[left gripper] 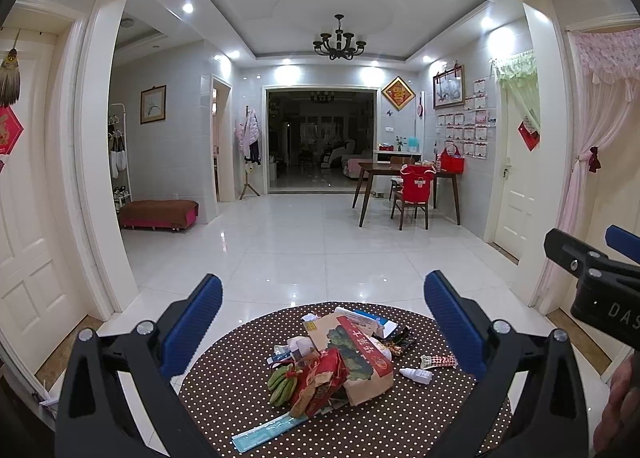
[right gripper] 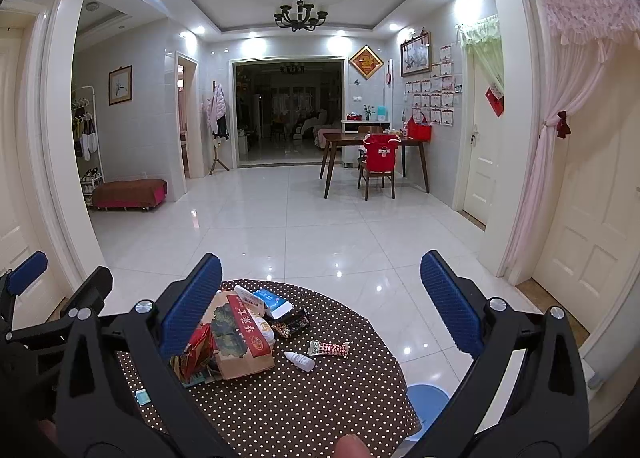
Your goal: Collect trash
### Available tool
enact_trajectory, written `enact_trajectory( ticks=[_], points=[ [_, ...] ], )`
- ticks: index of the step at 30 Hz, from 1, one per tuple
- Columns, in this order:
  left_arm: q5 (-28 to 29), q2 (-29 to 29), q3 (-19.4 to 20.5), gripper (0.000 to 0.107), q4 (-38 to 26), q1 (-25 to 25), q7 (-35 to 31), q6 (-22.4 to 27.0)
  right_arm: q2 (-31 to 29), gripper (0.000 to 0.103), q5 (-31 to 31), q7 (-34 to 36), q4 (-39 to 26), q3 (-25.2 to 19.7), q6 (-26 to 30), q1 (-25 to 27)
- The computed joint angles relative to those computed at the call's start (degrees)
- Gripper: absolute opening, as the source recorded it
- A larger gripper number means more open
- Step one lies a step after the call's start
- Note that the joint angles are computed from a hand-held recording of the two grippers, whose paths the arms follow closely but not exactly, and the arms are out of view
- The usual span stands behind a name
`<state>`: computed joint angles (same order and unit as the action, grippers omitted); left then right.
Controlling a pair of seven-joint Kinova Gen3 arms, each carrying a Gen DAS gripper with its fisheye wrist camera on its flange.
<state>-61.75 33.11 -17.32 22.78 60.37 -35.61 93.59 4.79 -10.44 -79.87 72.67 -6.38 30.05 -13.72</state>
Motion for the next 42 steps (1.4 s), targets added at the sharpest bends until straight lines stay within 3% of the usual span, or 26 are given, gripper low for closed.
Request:
enact_trajectory(
  ticks=[29,35,42],
  points=[
    [0.79,0.66,0.03,0.099,0.18,-0.63,1.08,-0.35,0.87,0.097,-1.51,1.48,0.21,-0.17,-0.21,0.51],
    [0.96,-1.39,1.10,0.099,5.12,-1.08,3.64,-0.24,2.85,0.097,0.16,0.31,-1.70,0.09,1.53,-0.05],
    [1.02,-6.92,6.06,0.099,17.74,-3.13,8.91,-1.94,6.27,0.097,2.50,-1.36,-5.26,0.15,5.78,-0.80]
  ],
)
